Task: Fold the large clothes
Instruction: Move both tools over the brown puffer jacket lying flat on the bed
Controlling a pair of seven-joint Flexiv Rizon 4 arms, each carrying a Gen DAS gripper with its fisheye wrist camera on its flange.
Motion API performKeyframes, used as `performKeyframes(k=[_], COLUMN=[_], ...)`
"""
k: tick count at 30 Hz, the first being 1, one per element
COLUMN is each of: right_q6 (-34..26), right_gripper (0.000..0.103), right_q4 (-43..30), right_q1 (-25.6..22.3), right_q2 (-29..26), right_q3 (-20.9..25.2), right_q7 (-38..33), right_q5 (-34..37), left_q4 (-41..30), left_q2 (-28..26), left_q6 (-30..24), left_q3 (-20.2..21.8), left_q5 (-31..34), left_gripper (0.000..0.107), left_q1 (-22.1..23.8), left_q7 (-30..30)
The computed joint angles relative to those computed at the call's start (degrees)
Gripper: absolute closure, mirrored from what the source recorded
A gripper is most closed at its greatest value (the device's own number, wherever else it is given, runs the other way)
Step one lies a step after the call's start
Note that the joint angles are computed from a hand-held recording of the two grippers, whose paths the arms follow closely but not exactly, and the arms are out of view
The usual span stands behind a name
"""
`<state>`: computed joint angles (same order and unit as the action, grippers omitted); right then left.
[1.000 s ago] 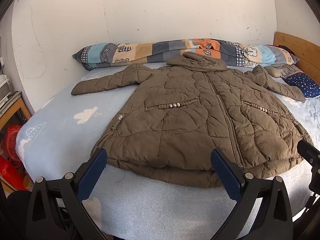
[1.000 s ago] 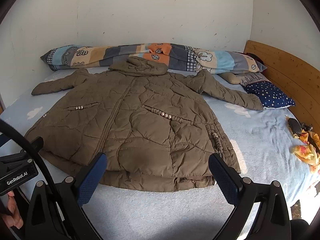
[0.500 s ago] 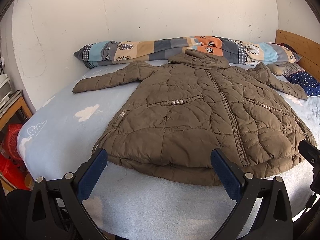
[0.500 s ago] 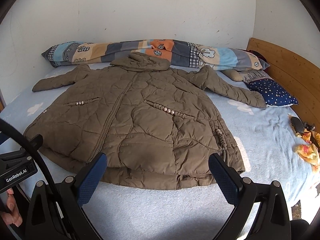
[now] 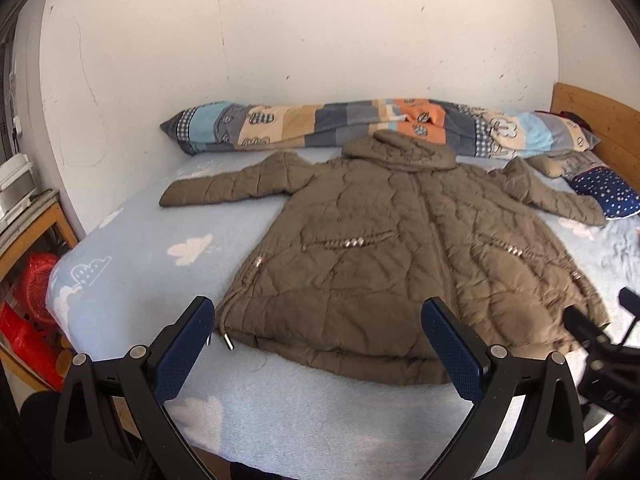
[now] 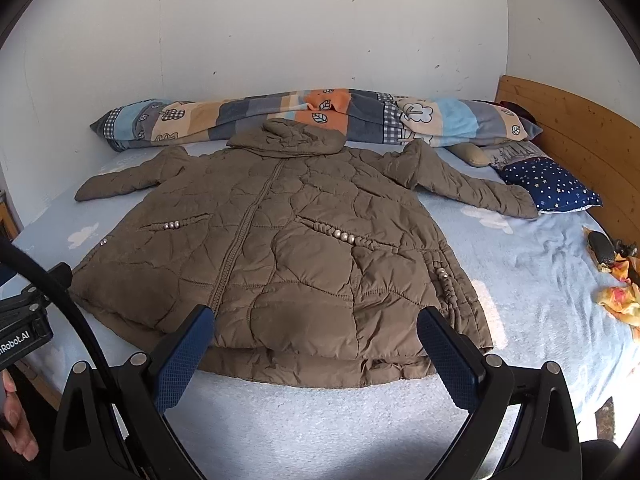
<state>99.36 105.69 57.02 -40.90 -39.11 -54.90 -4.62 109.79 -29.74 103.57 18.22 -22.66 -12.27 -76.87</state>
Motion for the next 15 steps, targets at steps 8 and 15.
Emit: performKeyframes(k=[8,15], right_q6=[3.56,4.12], right_gripper=[0.000,0.000], right_q4=[1.98,3.36], right_q1=[0.78,2.53], right_q2=[1.60,2.27], right_q3=[-1.00,-3.58], right_q7=[-0.45,-1.69], right_q5=[4.01,8.49], left_q4=[-1.69,-1.75], left_q2=[6.39,12.90], left_q6=[-3.11,-9.41], left_q3=[0.15,-18.46], left_q5=[2.57,3.41], left_gripper=[0.004,0.004], left_q1=[-4.13,9.81], left_q7=[0.44,1.88])
